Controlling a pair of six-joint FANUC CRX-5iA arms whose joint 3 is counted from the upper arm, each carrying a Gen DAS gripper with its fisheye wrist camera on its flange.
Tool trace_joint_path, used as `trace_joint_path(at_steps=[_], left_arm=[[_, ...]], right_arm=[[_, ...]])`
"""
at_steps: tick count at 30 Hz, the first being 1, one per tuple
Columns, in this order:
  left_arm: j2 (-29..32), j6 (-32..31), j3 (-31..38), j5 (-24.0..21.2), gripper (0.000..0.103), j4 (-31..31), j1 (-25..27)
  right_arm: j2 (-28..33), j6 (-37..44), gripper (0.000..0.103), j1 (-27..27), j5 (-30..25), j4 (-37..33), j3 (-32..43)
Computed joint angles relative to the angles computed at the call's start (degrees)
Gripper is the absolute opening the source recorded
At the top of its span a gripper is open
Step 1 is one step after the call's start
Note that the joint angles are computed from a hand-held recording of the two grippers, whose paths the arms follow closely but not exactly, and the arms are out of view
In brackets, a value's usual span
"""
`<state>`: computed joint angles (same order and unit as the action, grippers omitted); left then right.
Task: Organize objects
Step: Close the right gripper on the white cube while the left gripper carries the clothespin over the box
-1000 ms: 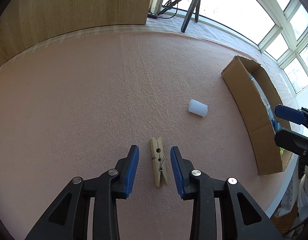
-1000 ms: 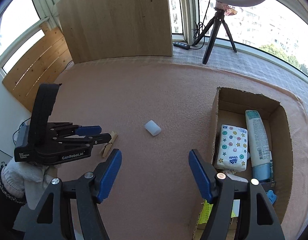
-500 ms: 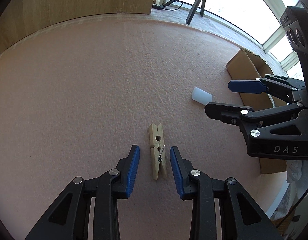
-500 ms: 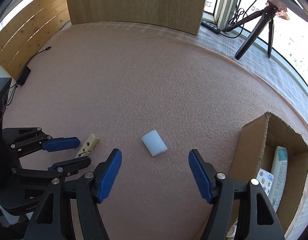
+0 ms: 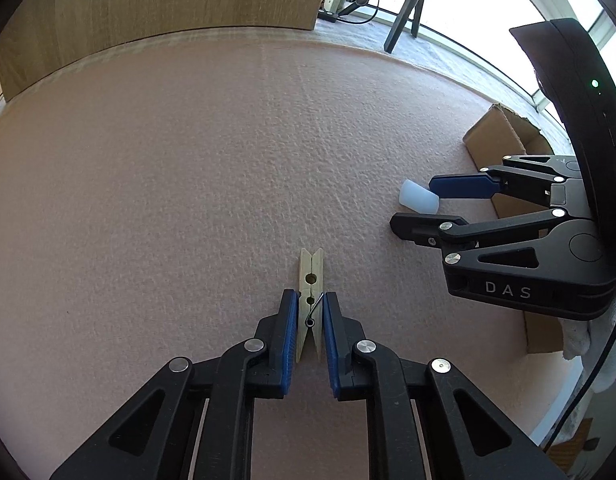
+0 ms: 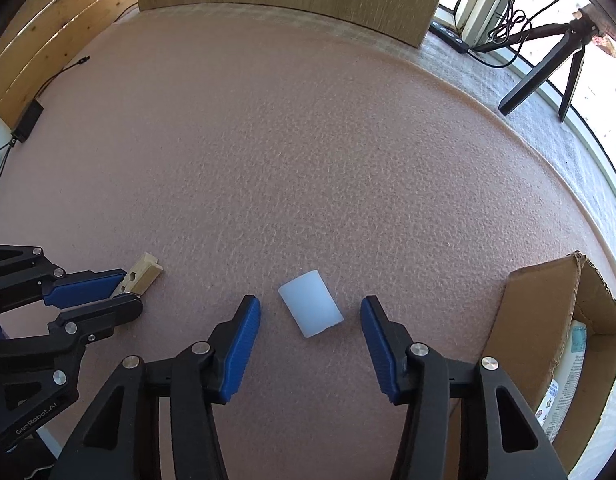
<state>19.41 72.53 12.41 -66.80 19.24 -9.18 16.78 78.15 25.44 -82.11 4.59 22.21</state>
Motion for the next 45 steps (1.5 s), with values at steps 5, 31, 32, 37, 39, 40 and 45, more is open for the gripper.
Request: trace_joint_path(at_steps=[5,31,32,37,39,40,45], left_arm=[[-0.3,0.0,-0.4,0.2,0.013,0.1,0.1],[-3.4,-2.5,1.4,0.5,0.013,3.9,-1.9],[-3.6,-2.9,1.7,0.5,0.013,4.3,-2.1],[-1.6,-3.5,5.5,0.8,0.013,5.9,-5.1],[-0.7,-3.7,6.9,1.0,0.013,6.4,-6.3],[-0.2,-3.9,7.7,1.1,0.013,6.6,-6.9],[3.2,-3.7,13.1,0.6,0.013,6.8,-10.2]], right_arm=[[-0.5,0.1,0.027,0.0,0.4,-0.6,-0.2],[-19.0,-12.9,0.01,0.2,10.8,2.0,-13.2],[-20.4,-14.4,0.01,0.3,11.4,3.0,-14.4],[-26.3,-20.3,0.01,-1.1,12.9,6.9,-19.2],[-28.3,-22.6,0.01,-1.9,13.2,8.0,-20.8],[-29.5,-23.9,0.01,-2.1,13.3,8.7,-21.8],[-33.5,-28.1,0.01,-3.3,13.1,12.1,-25.4]])
